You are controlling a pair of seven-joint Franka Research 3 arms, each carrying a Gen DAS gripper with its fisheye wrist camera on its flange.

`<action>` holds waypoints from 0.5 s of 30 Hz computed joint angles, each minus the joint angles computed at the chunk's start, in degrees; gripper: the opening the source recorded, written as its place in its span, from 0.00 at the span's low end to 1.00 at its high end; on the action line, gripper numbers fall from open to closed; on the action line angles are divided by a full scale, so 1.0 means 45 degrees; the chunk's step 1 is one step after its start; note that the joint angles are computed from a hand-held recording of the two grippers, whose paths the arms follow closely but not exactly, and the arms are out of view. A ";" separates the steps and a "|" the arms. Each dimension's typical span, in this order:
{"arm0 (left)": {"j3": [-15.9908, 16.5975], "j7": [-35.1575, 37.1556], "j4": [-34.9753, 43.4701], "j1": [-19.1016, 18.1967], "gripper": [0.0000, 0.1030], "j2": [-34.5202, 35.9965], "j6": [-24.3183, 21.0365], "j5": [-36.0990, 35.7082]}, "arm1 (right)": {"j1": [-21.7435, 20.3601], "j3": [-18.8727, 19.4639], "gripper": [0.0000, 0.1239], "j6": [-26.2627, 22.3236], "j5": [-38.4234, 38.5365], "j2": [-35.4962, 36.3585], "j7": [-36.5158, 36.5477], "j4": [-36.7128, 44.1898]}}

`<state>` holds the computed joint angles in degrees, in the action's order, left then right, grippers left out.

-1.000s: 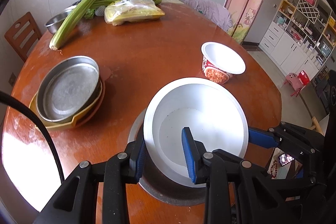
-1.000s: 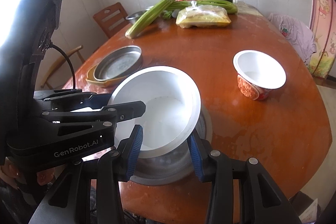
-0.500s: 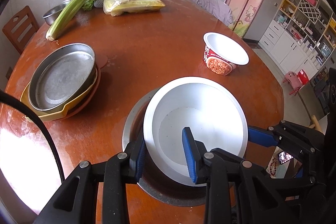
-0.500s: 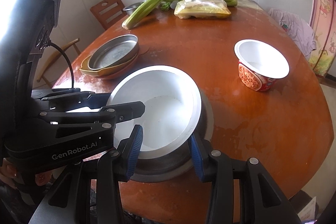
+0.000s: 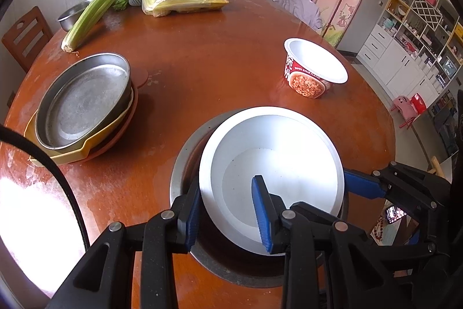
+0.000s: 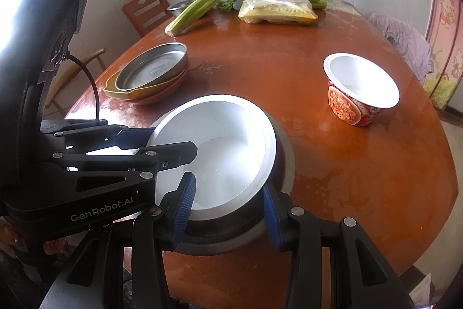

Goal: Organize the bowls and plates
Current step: 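Lower the white bowl into the steel basin, then open both grippers to release the white bowl rim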

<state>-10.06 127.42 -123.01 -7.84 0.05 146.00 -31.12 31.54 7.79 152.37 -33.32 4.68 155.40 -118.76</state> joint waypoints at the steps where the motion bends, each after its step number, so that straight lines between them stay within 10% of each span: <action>1: 0.0003 0.0063 0.0000 0.0005 0.34 0.0001 -0.0002 -0.0054 | 0.0012 -0.0005 0.37 -0.0025 -0.0083 0.0006 0.0020 0.0019; 15: 0.0075 0.0727 -0.0143 0.0007 0.41 -0.0223 0.0189 -0.0768 | -0.0078 0.0007 0.38 -0.0156 -0.1071 -0.0255 0.0809 -0.0185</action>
